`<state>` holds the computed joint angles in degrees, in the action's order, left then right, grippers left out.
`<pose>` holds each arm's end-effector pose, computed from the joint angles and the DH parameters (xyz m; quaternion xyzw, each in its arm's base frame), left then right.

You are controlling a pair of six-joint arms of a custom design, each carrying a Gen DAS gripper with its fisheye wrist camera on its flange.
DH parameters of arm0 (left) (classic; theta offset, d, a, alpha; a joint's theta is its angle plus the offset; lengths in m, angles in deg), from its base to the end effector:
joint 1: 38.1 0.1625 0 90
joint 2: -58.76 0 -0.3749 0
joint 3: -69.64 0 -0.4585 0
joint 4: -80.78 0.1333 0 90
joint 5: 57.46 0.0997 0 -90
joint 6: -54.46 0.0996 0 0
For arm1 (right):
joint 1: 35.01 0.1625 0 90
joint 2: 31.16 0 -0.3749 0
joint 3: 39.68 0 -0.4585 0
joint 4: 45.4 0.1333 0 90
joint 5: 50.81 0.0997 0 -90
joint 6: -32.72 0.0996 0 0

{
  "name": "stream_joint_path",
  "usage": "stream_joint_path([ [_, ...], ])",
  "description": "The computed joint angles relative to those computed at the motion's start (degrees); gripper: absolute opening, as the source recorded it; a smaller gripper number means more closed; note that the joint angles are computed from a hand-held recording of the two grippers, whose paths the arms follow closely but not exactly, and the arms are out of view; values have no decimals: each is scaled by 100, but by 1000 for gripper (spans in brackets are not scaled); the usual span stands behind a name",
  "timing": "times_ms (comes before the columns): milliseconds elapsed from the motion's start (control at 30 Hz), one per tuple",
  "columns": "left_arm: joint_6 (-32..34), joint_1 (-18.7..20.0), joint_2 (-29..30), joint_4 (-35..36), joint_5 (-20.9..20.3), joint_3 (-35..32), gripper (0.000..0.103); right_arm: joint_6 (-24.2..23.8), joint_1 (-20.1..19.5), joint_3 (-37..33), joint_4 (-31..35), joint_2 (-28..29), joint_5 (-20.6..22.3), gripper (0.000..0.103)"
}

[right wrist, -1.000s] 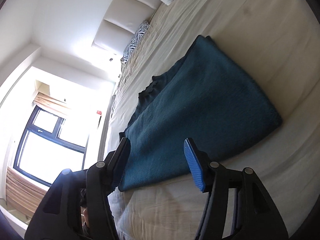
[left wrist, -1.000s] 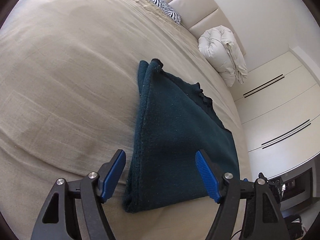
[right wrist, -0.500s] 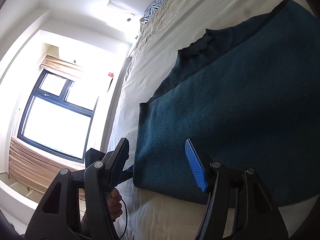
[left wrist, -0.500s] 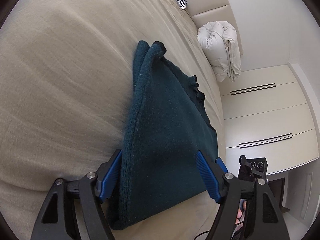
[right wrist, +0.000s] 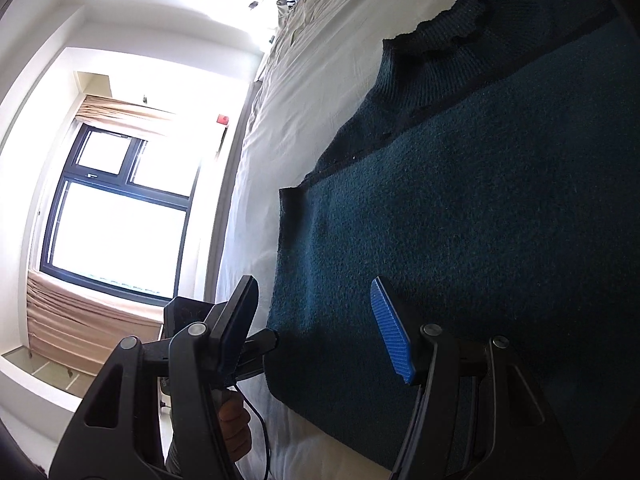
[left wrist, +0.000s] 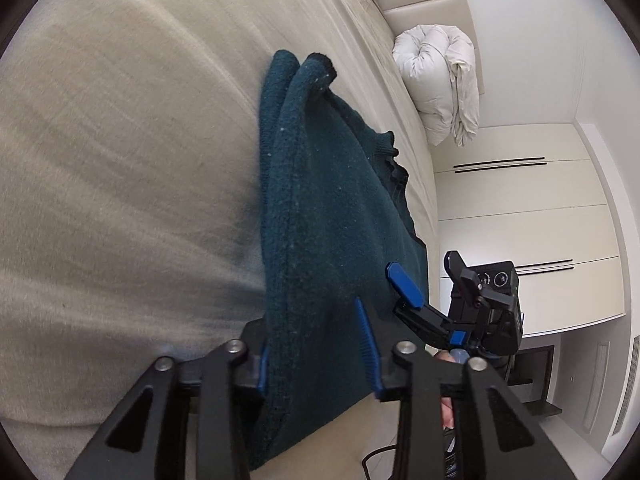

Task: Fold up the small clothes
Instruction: 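Grasp the sweater side with the left gripper and fold it over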

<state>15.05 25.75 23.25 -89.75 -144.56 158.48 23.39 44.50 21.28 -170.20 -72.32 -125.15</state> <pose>-0.1901 -0.7011 -0.0304 0.1181 -0.9645 0.2109 0.1066 0.0055 -0.8500 0.1871 -0.0078 0.9823 -0.1506 0.1108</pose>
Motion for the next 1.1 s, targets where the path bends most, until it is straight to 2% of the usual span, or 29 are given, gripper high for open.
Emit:
stream_joint_path([
  [33,-24,14,17,-37,-13,3,16,24,10,-41,54,24,-29,58],
  [200,-152,9,-1,-368,45,152,14,38,3,-347,333,237,-154,57],
  [467,3,-289,-34,-212,375,-28,13,37,-185,-384,536,204,323,57],
  [667,268,-590,207,252,663,-575,13,-34,-395,-226,586,-104,866,59],
  [767,402,-721,446,561,701,-963,13,-13,-534,-233,608,-237,1177,64],
  [867,559,-857,772,979,858,-1461,13,-6,-684,-341,767,-293,1494,65],
  [1100,763,-1010,1486,1666,966,-2360,13,-11,-896,-584,984,-353,1699,69],
])
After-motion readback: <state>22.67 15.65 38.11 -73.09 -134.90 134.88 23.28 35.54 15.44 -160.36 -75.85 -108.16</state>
